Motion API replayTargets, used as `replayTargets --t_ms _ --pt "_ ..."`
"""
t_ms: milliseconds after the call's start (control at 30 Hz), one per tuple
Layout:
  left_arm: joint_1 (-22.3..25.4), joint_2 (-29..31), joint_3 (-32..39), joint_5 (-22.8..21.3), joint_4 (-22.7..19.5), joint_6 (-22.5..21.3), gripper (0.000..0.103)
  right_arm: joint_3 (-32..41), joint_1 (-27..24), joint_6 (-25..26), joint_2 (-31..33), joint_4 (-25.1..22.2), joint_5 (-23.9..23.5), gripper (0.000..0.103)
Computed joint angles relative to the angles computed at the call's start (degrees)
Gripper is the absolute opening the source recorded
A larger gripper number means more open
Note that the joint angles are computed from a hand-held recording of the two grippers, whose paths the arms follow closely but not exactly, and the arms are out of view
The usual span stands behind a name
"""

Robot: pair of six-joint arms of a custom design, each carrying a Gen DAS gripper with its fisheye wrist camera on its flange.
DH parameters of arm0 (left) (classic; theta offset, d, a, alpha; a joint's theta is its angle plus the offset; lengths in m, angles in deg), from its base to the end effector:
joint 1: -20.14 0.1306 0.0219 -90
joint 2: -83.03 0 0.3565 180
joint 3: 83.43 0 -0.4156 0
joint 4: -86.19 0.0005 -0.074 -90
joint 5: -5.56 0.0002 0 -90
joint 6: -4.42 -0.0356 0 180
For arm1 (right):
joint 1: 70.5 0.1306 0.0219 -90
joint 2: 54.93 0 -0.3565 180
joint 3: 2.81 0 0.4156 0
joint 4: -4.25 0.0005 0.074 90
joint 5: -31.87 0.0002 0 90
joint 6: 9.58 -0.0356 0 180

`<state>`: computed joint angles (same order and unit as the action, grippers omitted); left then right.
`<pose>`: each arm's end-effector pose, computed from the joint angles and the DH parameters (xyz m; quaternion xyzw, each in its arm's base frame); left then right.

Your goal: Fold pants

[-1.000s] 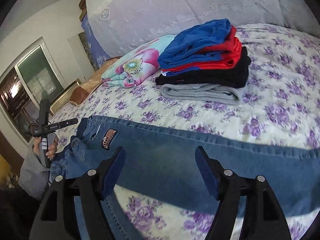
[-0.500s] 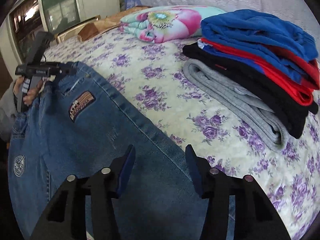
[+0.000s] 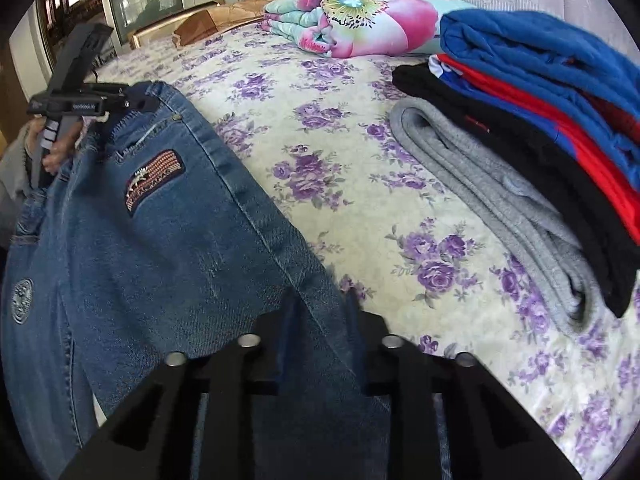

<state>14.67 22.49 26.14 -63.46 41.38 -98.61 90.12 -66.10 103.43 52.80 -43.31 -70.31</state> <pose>0.6642 -0.0769 0.2820 0.2051 0.9159 -0.1535 0.3089 0.5803 0.0517 0.2675 -0.2534 0.9321 0.0633 0.2511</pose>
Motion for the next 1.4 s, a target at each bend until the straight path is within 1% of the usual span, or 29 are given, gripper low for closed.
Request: replayTargets --t_ms 67,133,233,333,467,633,767,900,967,1067,1133,1200,1233,1267,1333,1400 --pt "-0.14 -0.79 -1.00 -0.48 1.19 -0.25 0.044 -0.45 0.02 -1.68 -0.87 0.08 0.32 0.010" --pt "-0.21 -1.48 -1.83 -0.89 2.10 -0.39 0.044 -1.33 -0.03 -2.78 -2.21 0.59 0.17 0.007" --pt "-0.30 -2.83 -3.09 -1.42 3.46 -0.61 0.044 -3.08 0.45 -2.85 -4.77 1.49 1.17 0.007" --pt "-0.01 -4.42 -4.15 -0.88 4.36 0.18 0.044 -5.11 1.18 -2.99 -7.85 2.76 2.37 0.007" --pt "0.71 -7.05 -6.08 1.12 5.66 1.64 0.044 -9.69 2.24 -3.76 -14.15 4.91 3.53 0.007" --pt "1.25 -11.19 -9.92 2.20 7.70 0.75 0.044 -16.20 4.63 -5.04 -22.97 7.28 5.56 0.007" --pt "2.64 -14.51 -12.77 5.06 8.18 0.35 0.044 -21.36 7.68 -5.94 -29.88 8.80 8.15 0.007" --pt "4.33 -19.08 -17.40 7.36 8.82 -1.31 0.044 -25.24 11.01 -7.46 -35.62 8.74 10.69 0.007" --pt "5.79 -21.08 -19.29 9.93 7.98 -2.24 0.044 -27.26 13.03 -7.92 -38.52 8.44 12.61 0.007" --pt "7.99 -23.51 -21.68 13.52 5.54 -4.27 0.044 -30.30 16.50 -9.16 -42.24 7.49 15.18 0.007" --pt "9.08 -24.59 -23.12 14.86 4.04 -5.82 0.046 -32.31 19.37 -9.72 -44.01 6.81 17.35 0.007" --pt "10.20 -25.48 -24.82 15.50 2.61 -7.57 0.048 -34.24 22.03 -11.15 -45.31 6.42 18.94 0.007" --pt "10.86 -25.76 -25.64 16.28 2.03 -8.55 0.051 -35.16 23.09 -12.05 -45.71 6.24 19.31 0.007" --pt "11.42 -25.92 -26.30 16.35 1.52 -9.25 0.056 -36.16 24.14 -13.03 -46.14 6.10 19.62 0.007" --pt "12.55 -26.61 -28.11 15.58 1.20 -9.85 0.057 -37.93 25.61 -15.16 -46.63 5.95 19.79 0.007" --pt "14.28 -27.21 -29.90 15.04 1.76 -8.93 0.056 -39.49 26.76 -17.15 -47.03 5.85 20.21 0.007"
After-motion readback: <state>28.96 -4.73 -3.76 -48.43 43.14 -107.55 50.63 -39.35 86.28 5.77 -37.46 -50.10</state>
